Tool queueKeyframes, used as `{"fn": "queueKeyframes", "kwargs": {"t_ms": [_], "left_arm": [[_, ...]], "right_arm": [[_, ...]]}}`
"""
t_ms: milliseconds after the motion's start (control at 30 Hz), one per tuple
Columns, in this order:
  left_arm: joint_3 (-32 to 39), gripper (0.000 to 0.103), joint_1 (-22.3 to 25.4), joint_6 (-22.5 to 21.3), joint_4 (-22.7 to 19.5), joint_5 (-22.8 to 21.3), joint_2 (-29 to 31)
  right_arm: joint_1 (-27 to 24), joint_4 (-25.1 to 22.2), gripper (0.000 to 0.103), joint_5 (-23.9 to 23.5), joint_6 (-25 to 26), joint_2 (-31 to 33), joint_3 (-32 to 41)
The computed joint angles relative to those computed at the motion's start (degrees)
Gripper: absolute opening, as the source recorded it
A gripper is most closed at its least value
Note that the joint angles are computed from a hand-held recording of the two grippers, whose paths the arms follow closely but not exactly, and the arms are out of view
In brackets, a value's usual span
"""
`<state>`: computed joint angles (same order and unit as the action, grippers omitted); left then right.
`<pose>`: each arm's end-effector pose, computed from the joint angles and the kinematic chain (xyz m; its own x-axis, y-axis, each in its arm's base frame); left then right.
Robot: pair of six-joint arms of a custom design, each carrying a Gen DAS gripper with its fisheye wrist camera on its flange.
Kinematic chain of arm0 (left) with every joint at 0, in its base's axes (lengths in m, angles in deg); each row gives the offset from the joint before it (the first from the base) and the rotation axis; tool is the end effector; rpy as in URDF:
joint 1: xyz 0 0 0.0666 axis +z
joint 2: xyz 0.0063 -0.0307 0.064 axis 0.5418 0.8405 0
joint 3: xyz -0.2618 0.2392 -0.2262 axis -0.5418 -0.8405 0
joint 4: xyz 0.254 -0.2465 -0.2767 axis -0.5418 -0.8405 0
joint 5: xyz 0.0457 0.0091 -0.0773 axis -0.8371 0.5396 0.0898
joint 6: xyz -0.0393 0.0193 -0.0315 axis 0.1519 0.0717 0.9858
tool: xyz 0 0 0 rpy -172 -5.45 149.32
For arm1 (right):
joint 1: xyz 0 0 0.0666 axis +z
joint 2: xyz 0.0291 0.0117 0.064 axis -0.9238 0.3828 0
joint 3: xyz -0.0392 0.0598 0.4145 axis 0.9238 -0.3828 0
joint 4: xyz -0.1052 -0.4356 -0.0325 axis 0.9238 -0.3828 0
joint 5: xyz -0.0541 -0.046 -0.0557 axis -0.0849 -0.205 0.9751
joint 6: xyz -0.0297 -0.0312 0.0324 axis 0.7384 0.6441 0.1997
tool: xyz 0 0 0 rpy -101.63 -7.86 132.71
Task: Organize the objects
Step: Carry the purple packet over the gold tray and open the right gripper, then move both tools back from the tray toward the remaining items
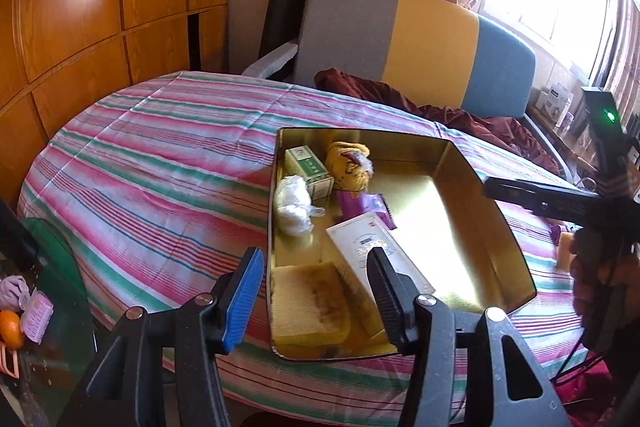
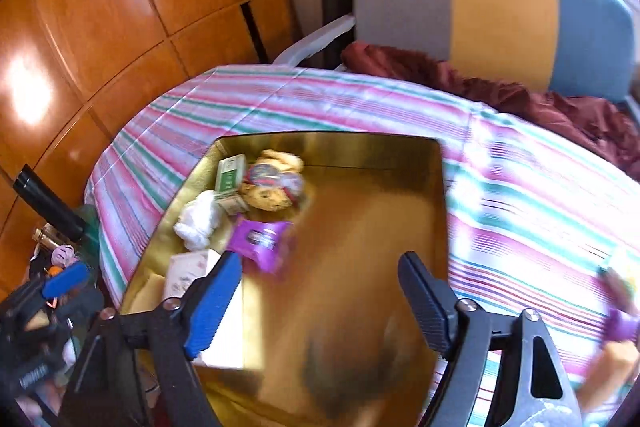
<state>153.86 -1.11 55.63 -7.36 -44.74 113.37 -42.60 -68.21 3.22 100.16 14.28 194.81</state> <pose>0.3806 -0.2307 0.4655 -0.5740 -0.4330 -0.6950 -0.5044 0.8556 -0.1164 0.5994 0.2926 0.4715 -0.5964 -0.4974 -0.6300 -0.7361 0.6520 0.1820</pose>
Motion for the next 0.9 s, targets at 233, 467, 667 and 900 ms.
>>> {"fn": "queueKeyframes", "kwargs": {"t_ms": [233,467,667,900], "left_arm": [[3.96,0.054,-1.39,-4.13,0.08,-0.63,3.21],[7.93,0.054,-2.31,-9.93,2.65,1.71,7.05],[12.35,0.054,-2.82,-14.62,5.4,6.42,11.65],[20.25,0.054,-4.66,-22.08,7.72,12.65,19.83]], "right_arm": [[-6.94,1.95,0.086,1.09,-1.6,-2.45,-1.98],[-14.15,3.34,0.091,5.12,-2.63,-1.82,-0.32],[-20.9,7.78,0.099,10.79,-8.22,-0.02,0.54],[-29.35,12.68,0.1,12.15,-34.97,1.08,-0.65]]}}
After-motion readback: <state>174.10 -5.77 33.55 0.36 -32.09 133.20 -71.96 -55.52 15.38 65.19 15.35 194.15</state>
